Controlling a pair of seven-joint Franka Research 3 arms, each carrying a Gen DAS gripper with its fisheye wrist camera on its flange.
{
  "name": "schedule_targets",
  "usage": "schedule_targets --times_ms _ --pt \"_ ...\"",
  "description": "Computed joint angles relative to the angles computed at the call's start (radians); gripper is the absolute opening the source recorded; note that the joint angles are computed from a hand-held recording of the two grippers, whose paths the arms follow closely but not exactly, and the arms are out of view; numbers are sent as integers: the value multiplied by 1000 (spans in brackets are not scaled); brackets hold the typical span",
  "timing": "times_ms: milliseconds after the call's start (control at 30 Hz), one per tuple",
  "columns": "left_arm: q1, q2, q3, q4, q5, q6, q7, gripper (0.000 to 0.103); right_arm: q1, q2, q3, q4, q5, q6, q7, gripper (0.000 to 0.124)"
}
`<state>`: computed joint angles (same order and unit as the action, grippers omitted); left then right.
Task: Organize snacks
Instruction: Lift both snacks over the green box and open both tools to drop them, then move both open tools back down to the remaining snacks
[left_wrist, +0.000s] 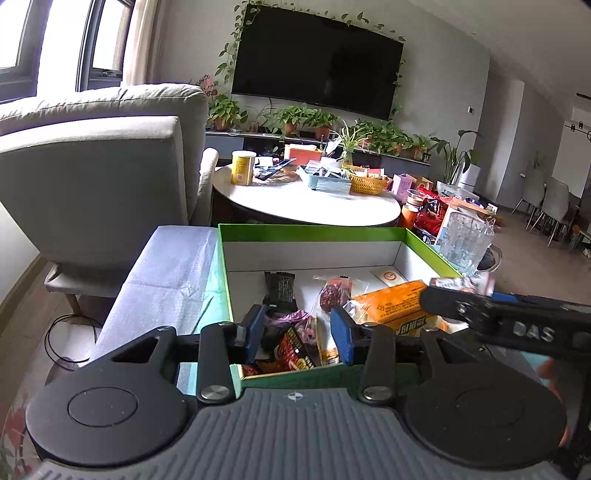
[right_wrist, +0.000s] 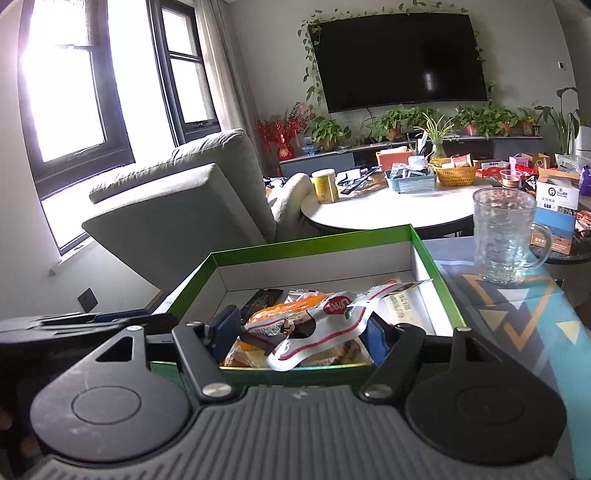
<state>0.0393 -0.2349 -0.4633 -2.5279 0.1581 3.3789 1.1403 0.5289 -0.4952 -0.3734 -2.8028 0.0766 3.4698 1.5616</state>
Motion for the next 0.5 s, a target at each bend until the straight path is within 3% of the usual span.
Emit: schedule_targets --times_ms 200,500 --pt "0 -6 13 -9 9 -16 -15 37 48 51 -45 41 -16 -12 26 47" --pt "-80 8 101 -8 64 -23 -44 37 88 114 -93 99 -47 -26 57 47"
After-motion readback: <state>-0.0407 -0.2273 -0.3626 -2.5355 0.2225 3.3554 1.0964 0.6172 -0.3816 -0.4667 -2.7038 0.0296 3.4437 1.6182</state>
